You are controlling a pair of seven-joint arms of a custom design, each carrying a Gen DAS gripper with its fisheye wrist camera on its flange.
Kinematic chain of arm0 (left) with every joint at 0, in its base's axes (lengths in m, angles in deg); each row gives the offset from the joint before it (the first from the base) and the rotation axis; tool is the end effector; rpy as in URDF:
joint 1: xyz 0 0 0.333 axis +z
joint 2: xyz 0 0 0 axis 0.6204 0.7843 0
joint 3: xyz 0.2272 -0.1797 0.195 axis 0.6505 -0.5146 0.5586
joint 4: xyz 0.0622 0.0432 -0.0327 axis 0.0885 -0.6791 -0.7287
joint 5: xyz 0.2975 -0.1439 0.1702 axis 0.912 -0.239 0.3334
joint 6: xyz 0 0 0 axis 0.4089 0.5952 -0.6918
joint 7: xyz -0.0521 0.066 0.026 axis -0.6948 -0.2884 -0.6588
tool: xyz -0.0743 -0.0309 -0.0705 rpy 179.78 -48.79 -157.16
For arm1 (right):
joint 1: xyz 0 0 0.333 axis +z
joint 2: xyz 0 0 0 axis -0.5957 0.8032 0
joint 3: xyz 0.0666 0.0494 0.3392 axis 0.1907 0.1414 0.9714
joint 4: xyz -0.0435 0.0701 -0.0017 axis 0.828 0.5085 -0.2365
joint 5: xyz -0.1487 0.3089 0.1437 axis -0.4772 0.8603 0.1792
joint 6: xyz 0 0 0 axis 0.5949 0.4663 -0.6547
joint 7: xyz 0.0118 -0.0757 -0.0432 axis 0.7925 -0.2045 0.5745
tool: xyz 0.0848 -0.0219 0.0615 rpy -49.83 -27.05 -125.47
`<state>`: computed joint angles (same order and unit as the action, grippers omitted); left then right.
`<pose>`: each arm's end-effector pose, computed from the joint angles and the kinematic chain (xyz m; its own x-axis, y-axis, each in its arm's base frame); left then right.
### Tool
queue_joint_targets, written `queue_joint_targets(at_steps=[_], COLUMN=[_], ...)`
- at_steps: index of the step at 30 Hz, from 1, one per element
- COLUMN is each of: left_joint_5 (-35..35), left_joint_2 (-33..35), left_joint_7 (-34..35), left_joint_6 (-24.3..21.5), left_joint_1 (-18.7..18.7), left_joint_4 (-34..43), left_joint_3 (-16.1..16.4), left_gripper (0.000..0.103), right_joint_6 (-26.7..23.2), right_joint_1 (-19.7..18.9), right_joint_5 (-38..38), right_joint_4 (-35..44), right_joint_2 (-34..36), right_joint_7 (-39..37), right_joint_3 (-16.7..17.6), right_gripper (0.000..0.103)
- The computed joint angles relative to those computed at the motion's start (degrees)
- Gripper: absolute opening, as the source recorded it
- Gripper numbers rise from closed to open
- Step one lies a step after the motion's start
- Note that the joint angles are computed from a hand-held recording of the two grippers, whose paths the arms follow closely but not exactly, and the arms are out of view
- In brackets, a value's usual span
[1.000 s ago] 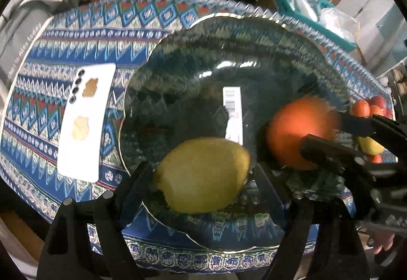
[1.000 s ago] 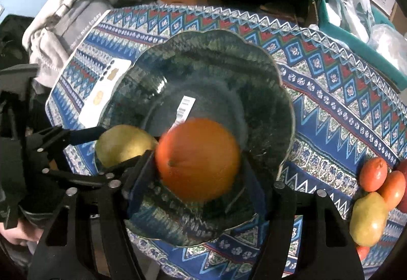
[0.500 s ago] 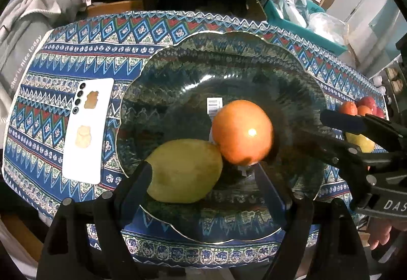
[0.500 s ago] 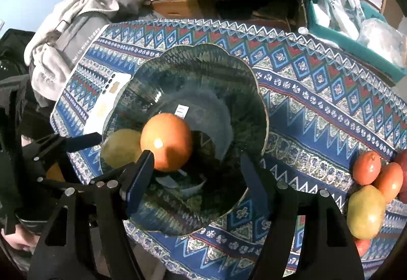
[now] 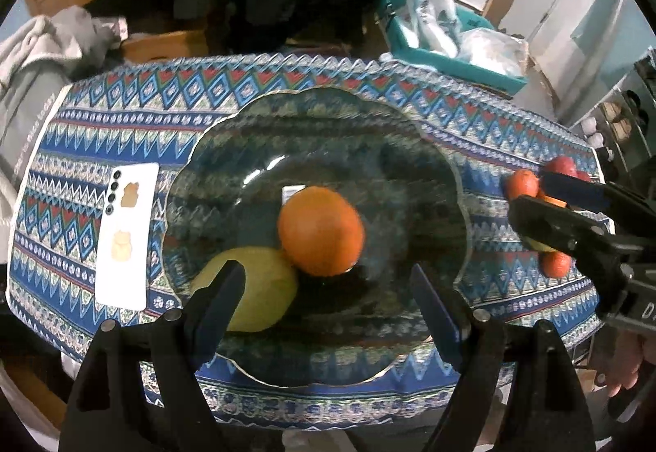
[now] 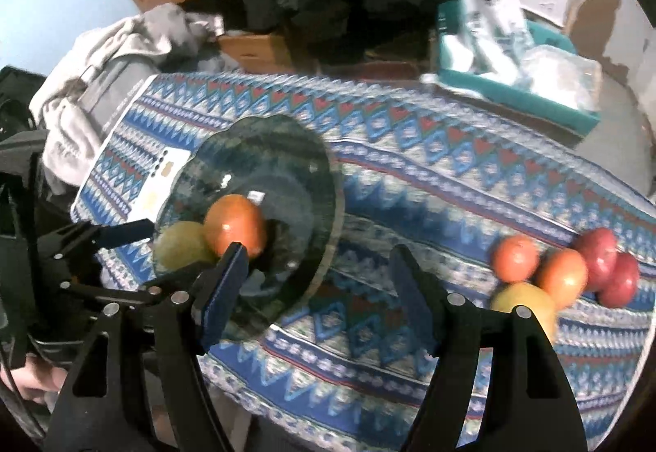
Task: Organize fruits
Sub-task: 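Lower the pear into the bowl and open the left gripper while the right gripper releases the orange, then move both grippers back toward the remaining fruit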
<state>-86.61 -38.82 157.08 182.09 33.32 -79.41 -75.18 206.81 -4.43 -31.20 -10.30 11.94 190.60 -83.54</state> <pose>0.6237 -0.1946 0.4569 -0.2702 -0.9532 0.1354 -0.9068 0.2047 -0.3685 0.6002 0.3965 0.4890 0.1454 -0.9670 -0.2091 -0.8939 -0.0378 -0.4466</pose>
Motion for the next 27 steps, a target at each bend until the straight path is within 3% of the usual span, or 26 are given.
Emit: queue_joint_targets(at_steps=[8,18,27], left_joint_5=[-2.1,-1.98,-0.57], left_joint_2=[-1.08,-1.56,-0.87], left_joint_7=[2.57,4.39,3.78], left_joint_6=[-0.24,-1.55,-3.29], left_joint_1=[-1.36,-4.29,-6.64], left_joint_4=[0.97,2.66,4.15], left_joint_3=[-1.84,-2.56,-2.79], left_gripper=[0.084,0.085,0.086], right_joint_6=[1.13,4.04,5.67], right_joint_1=[-0.28,-4.74,-9.26], right_joint_5=[-6.63,-13.08,-13.53], right_joint_4=[-10.43,-21.38,-28.25], right_joint_2=[-8.96,-18.49,-22.99], right_joint_7=[7.3,13.79,16.04], right_joint_3=[-2.17,0.22,2.4], right_gripper=[0.073,0.077,0.08])
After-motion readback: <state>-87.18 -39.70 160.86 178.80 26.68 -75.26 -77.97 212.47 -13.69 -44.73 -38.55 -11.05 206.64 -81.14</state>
